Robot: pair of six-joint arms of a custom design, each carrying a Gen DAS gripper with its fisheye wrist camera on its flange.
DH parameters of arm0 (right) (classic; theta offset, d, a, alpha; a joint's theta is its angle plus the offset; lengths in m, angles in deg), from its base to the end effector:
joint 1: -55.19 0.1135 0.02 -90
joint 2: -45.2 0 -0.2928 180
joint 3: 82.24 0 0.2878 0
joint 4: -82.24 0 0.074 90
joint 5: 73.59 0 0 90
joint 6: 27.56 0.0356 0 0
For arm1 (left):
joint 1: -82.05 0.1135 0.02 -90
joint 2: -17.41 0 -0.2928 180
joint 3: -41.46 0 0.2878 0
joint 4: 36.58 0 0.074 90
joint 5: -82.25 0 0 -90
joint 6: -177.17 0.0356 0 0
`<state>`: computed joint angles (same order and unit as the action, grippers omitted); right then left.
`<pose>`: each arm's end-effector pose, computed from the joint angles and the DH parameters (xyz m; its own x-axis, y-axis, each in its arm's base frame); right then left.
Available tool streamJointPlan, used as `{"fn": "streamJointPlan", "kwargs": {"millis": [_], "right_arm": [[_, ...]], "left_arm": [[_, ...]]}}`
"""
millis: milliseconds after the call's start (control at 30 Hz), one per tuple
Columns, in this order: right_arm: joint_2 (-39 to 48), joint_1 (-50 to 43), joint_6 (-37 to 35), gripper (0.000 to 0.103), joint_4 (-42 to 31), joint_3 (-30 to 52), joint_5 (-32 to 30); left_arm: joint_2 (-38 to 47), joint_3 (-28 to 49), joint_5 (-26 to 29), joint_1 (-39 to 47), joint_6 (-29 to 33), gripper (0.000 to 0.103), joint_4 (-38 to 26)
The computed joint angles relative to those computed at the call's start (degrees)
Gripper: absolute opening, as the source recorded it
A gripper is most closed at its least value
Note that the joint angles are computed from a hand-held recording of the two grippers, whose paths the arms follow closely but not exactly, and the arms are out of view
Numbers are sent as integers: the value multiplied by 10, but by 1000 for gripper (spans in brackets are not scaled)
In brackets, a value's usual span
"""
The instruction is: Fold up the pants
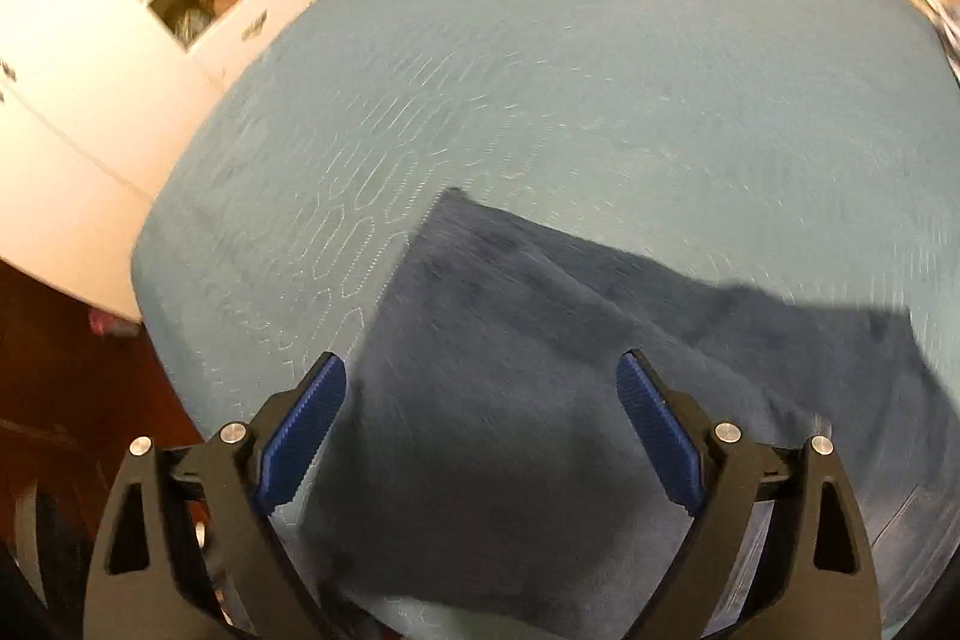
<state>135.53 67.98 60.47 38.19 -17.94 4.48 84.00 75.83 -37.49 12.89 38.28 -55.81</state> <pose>0.3079 0.0774 0.1777 -0.9065 -0.2403 -0.3472 -0.3166 0.9308 0.1825 0.0921 -0.1923 0.1467 -0.7115 0.0301 -0.7021 0.2516 0.9438 -0.2145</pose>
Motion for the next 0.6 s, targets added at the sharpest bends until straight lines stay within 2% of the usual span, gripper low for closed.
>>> {"fn": "streamJointPlan", "kwargs": {"millis": [100,133,200,233,267,300,333,367,400,433,600], "right_arm": [[34,28,-6,88,-23,34,35],[40,34,-8,84,-28,38,41],[42,39,-13,70,-27,38,50],[40,40,-15,46,-23,33,51],[42,38,-16,38,-23,30,47],[43,38,-14,35,-21,29,37],[39,36,-15,27,-20,28,30],[33,27,-20,22,-17,22,21],[27,19,-21,21,-15,17,14],[23,10,-21,18,-16,17,8],[7,-29,-22,16,-21,6,-25]], "left_arm": [[38,35,-31,-27,-4,12,-14],[41,41,-34,-31,-5,12,-13],[43,45,-37,-38,-8,12,-12],[40,41,-34,-36,-10,12,-4],[30,29,-30,-35,-21,13,6],[28,20,-28,-33,-30,16,20],[21,6,-30,-32,-46,26,38],[18,-1,-34,-35,-59,47,42],[19,-8,-43,-44,-83,55,48],[23,-18,-48,-52,-93,57,68],[144,13,-77,-84,-142,58,137]]}}
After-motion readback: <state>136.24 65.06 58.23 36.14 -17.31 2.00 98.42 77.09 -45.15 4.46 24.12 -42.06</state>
